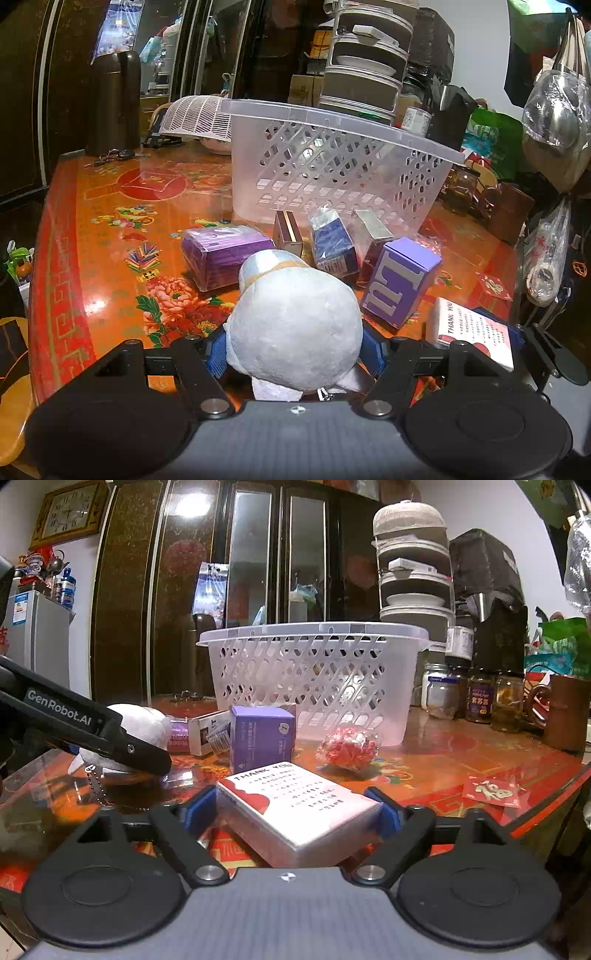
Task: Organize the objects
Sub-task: 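Carry the plush toy and white box into the clear basket with both tools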
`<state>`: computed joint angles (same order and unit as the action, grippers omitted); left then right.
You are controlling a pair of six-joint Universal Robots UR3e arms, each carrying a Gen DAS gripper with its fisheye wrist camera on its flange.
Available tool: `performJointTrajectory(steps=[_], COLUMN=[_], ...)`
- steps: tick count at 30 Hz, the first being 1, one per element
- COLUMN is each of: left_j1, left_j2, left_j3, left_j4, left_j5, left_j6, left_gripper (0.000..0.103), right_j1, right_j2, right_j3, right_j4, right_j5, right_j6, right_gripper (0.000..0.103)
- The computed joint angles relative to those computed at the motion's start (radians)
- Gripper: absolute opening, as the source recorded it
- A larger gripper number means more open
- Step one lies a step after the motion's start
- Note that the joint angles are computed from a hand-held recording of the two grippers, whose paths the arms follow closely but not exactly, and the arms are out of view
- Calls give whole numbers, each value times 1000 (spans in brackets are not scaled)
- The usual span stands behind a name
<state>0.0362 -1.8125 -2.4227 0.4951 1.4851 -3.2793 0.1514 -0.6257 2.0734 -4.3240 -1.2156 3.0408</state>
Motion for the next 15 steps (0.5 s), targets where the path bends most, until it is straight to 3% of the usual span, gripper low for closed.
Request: performJointTrajectory(steps=[7,15], left_j1=[-10,-17], left_j2=[-8,-20], left_j3=[-7,-20], left_j4=[34,84], left_j5=[14,18], left_j6=[-10,-8], left_gripper=[71,71], right_j1=[35,9], right_j2=[4,-42], right_j3=[25,52], right_j4=[-59,-48], right_j5=[-72,-32], right_j6=[-18,7], right_gripper=[84,83])
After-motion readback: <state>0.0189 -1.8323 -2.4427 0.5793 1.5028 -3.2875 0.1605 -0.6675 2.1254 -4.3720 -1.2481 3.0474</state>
